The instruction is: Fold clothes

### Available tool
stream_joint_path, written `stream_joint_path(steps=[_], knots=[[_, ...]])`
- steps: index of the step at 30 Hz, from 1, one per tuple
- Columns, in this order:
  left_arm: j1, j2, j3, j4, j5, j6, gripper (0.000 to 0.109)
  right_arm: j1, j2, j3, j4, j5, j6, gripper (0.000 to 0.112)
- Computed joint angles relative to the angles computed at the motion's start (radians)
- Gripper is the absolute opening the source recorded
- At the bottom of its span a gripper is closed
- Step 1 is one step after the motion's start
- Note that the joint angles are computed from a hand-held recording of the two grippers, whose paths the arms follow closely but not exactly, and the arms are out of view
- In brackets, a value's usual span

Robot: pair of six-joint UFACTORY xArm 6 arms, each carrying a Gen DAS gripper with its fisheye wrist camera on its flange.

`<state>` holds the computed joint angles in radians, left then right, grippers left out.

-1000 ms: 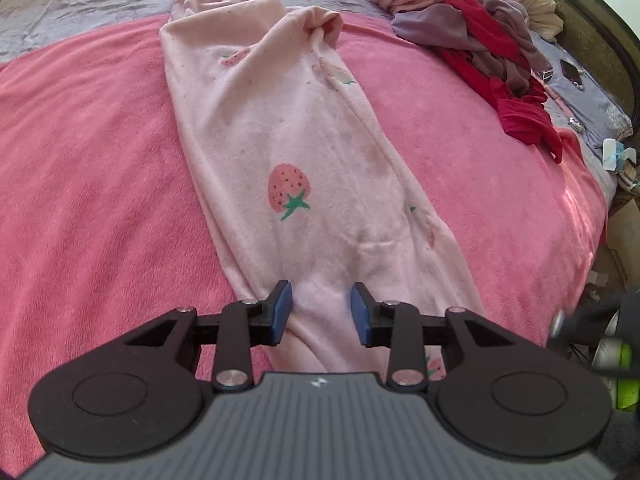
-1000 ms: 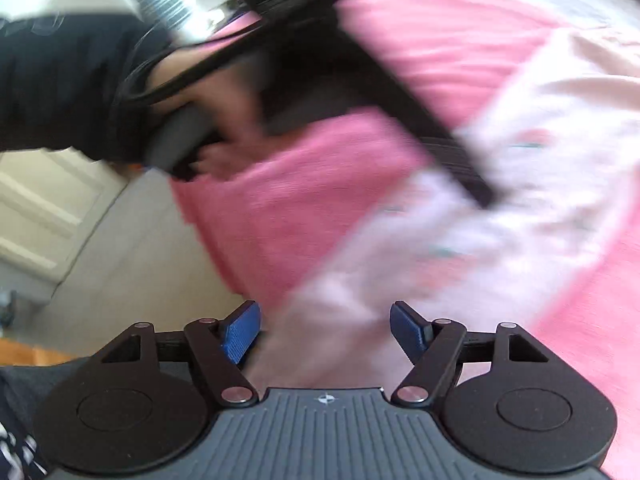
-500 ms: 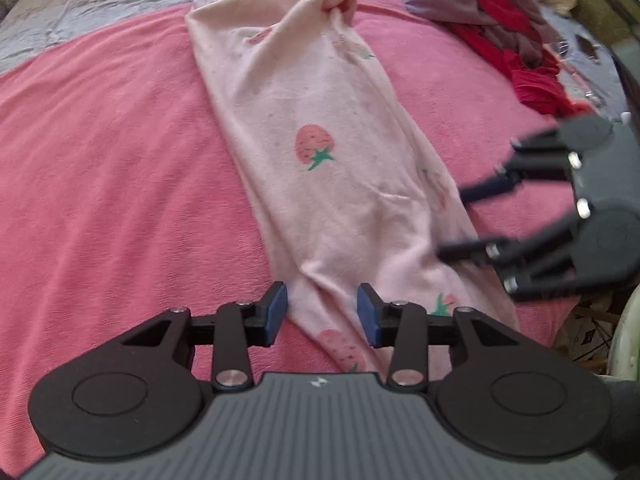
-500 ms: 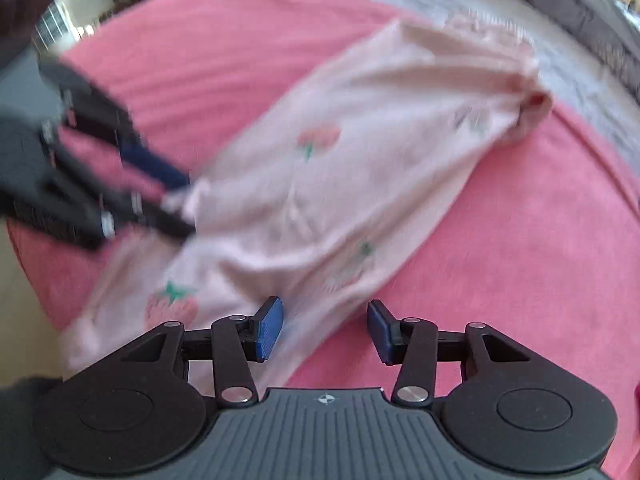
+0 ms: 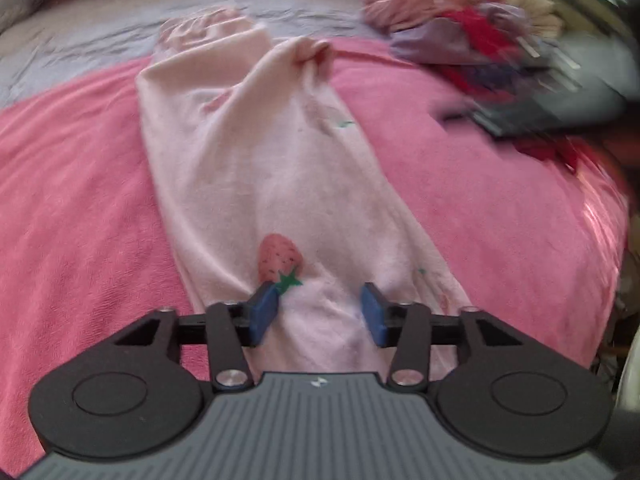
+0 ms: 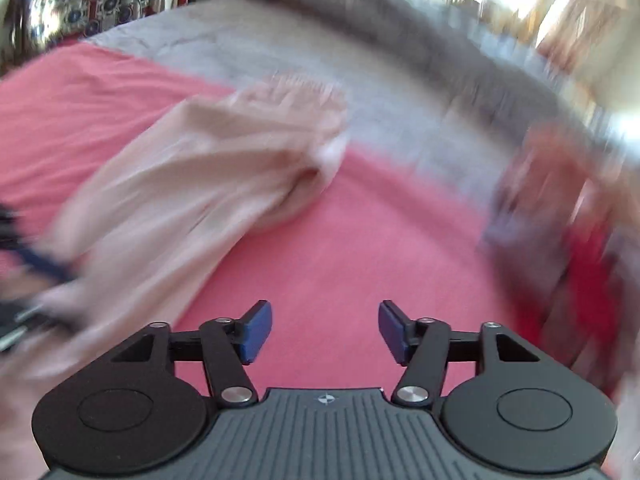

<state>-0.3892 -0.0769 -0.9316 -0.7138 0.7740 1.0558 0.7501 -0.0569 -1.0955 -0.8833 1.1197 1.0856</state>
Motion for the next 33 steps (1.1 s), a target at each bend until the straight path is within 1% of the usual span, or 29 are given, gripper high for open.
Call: stream_joint_path(steps=[1,2,3,4,6,8,9,10,11,12,13,14,15,16,19,20,22,23,24,25,26,28,29,30,31,32,33], knots=[[0.000,-0.016,0.024,-0.031,-0.012,0.066,0.061,-0.013,0.042,-0.016,-0.088,0.001,-0.039,0.061],[-0.004,-0.021,0.034,-0.033,-0.020,0.096,0.062,-0.033,0.095,-0.045,-0.148,-0.005,-0.075,0.061],[-0.002,-0.018,0.031,-0.041,-0.012,0.109,0.064,-0.051,0.144,-0.076,-0.199,-0.013,-0.116,0.061],[0.001,-0.014,0.027,-0.049,-0.001,0.119,0.066,-0.074,0.182,-0.095,-0.222,-0.044,-0.136,0.061],[0.011,-0.003,0.013,-0.070,0.031,0.129,0.074,-0.122,0.264,-0.141,-0.254,-0.124,-0.159,0.061],[0.010,0.001,0.009,-0.075,0.036,0.142,0.075,-0.154,0.305,-0.169,-0.277,-0.209,-0.162,0.060],[0.010,-0.001,0.010,-0.073,0.035,0.151,0.075,-0.159,0.313,-0.174,-0.303,-0.223,-0.155,0.060],[0.010,-0.004,0.012,-0.070,0.035,0.160,0.075,-0.161,0.321,-0.178,-0.330,-0.205,-0.151,0.064],[0.011,-0.005,0.013,-0.068,0.036,0.167,0.075,-0.163,0.331,-0.181,-0.340,-0.155,-0.135,0.069],[0.015,-0.002,0.009,-0.071,0.043,0.169,0.075,-0.179,0.328,-0.171,-0.314,-0.113,-0.110,0.077],[0.019,0.001,0.005,-0.074,0.052,0.172,0.075,-0.211,0.305,-0.143,-0.248,-0.113,-0.079,0.087],[0.028,0.004,0.002,-0.081,0.065,0.179,0.075,-0.251,0.277,-0.110,-0.175,-0.136,-0.051,0.090],[0.034,0.007,-0.002,-0.086,0.075,0.190,0.075,-0.295,0.227,-0.059,-0.097,-0.191,-0.030,0.090],[0.040,0.012,-0.007,-0.092,0.086,0.200,0.076,-0.316,0.193,-0.030,-0.048,-0.204,-0.050,0.083],[0.054,0.034,-0.031,-0.108,0.124,0.219,0.080,-0.363,0.101,0.020,0.100,-0.178,-0.119,0.080],[0.059,0.041,-0.039,-0.113,0.138,0.223,0.082,-0.375,0.057,0.047,0.112,-0.181,-0.102,0.080],[0.069,0.050,-0.051,-0.126,0.162,0.219,0.084,-0.390,0.003,0.060,0.068,-0.211,-0.053,0.074],[0.074,0.055,-0.056,-0.133,0.174,0.216,0.085,-0.399,0.030,0.021,0.052,-0.249,-0.078,0.072],[0.079,0.059,-0.060,-0.142,0.185,0.214,0.087,-0.403,0.074,-0.044,0.051,-0.267,-0.119,0.071],[0.083,0.062,-0.063,-0.151,0.194,0.211,0.088,-0.398,0.158,-0.148,0.068,-0.262,-0.193,0.070],[0.083,0.062,-0.062,-0.157,0.199,0.209,0.091,-0.392,0.251,-0.253,0.074,-0.288,-0.231,0.069],[0.078,0.059,-0.060,-0.158,0.195,0.202,0.092,-0.380,0.432,-0.462,0.113,-0.347,-0.274,0.060],[0.076,0.058,-0.058,-0.159,0.193,0.199,0.093,-0.372,0.520,-0.567,0.146,-0.381,-0.289,0.057],[0.077,0.056,-0.056,-0.163,0.192,0.196,0.093,-0.367,0.606,-0.671,0.184,-0.411,-0.318,0.051],[0.077,0.055,-0.054,-0.167,0.191,0.193,0.093,-0.354,0.691,-0.776,0.204,-0.403,-0.344,0.046],[0.079,0.054,-0.053,-0.171,0.192,0.191,0.093,-0.337,0.769,-0.881,0.208,-0.372,-0.359,0.045],[0.083,0.056,-0.055,-0.176,0.199,0.190,0.093,-0.330,0.842,-0.985,0.231,-0.299,-0.336,0.041]])
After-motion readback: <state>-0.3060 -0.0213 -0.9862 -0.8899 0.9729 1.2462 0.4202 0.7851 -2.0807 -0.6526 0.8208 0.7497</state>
